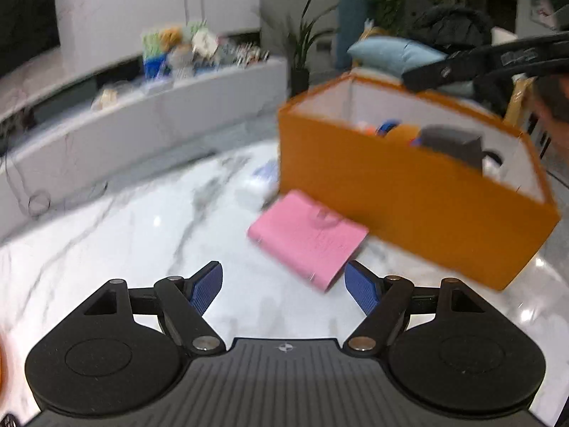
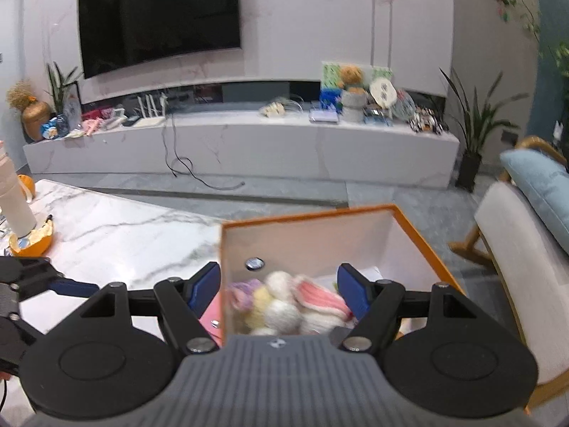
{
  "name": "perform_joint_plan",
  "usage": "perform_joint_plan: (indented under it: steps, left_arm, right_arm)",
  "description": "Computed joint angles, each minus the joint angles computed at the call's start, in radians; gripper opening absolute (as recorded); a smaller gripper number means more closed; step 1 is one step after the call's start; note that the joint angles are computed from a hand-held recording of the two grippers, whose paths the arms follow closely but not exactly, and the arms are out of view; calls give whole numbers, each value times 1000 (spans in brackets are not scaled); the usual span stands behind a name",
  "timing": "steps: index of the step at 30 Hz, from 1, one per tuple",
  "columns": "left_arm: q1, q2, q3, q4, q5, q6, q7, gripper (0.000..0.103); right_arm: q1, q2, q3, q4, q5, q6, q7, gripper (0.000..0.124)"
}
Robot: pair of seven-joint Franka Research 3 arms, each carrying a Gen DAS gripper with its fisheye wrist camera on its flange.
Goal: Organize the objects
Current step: 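Move the left tool to the pink wallet while the right tool approaches the white lotion tube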
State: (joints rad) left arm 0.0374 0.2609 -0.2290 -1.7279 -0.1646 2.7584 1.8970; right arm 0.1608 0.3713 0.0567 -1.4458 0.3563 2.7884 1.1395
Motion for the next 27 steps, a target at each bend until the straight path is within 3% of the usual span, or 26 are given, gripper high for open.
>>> perform_joint_plan:
  steps: [2, 4, 8, 11, 15, 19, 24, 25, 27]
  left_arm:
    - [-6, 3, 18, 20, 18, -59, -50, 89]
    - [22, -7, -2, 17, -54, -82, -23, 90]
    - [43, -42, -4, -13, -147, -99, 12, 90]
    - [29, -70, 22, -44, -122, -107, 12, 90]
    - [14, -119, 50, -108, -80, -87, -5, 89]
    - [14, -162, 65, -148, -113, -94, 10, 89]
    - [22, -176, 76, -144, -293, -197, 45, 90]
    - [23, -172, 78, -135, -319, -226, 46, 90]
    - [19, -168, 83, -129, -327, -247, 43, 89]
  right_arm:
    - [9, -8, 12, -22, 2, 20, -15, 74]
    - [13, -12, 31, -38, 14, 39, -51, 74]
    - [23, -17, 83, -65, 55, 68, -156, 74]
    - [59, -11, 80, -67, 56, 59, -168, 74]
    - [226, 39, -98, -38, -179, 33, 146, 75]
    - [305, 92, -185, -25, -377, 25, 342, 75]
    - [419, 181, -345, 16, -649, 41, 570, 75]
    - [432, 199, -368, 30, -685, 35, 611, 75]
    - [409, 256, -344, 116, -698, -25, 620, 74]
